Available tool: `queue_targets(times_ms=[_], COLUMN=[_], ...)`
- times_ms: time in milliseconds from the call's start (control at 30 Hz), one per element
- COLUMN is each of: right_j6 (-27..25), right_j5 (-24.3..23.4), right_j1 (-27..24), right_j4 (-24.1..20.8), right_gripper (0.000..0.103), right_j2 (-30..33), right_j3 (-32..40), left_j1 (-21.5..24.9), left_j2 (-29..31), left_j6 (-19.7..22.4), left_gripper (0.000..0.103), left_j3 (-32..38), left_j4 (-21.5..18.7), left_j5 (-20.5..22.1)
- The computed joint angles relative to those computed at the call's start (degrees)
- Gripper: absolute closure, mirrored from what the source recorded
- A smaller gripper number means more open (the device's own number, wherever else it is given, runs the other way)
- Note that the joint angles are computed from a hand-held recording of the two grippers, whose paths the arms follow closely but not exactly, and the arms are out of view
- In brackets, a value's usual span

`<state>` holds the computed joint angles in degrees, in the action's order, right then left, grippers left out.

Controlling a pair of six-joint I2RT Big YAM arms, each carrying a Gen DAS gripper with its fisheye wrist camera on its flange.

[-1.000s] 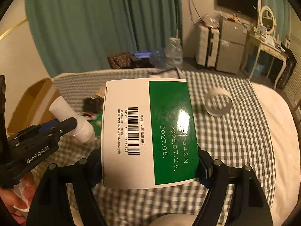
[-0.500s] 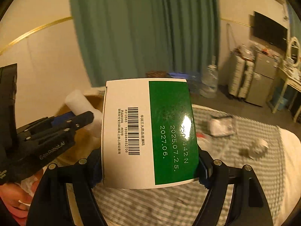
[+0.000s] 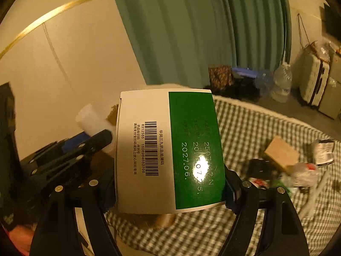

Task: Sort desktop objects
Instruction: 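Carry both items over the cardboard box and release them inside, then move the right tool to the clear comb and close on it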

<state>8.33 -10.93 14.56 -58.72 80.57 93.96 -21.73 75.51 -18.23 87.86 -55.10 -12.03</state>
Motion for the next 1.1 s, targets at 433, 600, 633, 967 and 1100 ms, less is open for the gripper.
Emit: queue_targets(times_ms=[433, 600, 633, 967, 1100], right_j6=[8.93, 11.24, 11.37, 1.01, -3.97], right_j5=[0.87, 1.46, 1.49, 7.21, 8.42], right_j1=[3.86, 3.17, 2.49, -12.88, -22.67], right_j4=[4.43, 4.87, 5.49, -1.39, -1.57], right_gripper=[0.011, 0.011, 0.011, 0.011, 0.011], right_j2=[7.34, 4.73, 3.65, -13.65, -19.54], right_j3=[4.99, 4.38, 3.28, -8.11, -11.98], left_j1=[4.80, 2.47, 1.74, -10.36, -16.38], left_j2=[-1.17, -3.74, -4.32, -4.95, -1.54], left_j6=[-0.73, 0.15, 0.12, 1.05, -1.44], left_gripper=[0.008, 0.007, 0.007, 0.000, 0.000], left_j3=[-6.10, -7.24, -7.33, -3.50, -0.52], left_j4=[0.15, 0.03, -0.14, 0.14, -1.24], left_j5=[2.02, -2.40, -2.79, -7.73, -8.96])
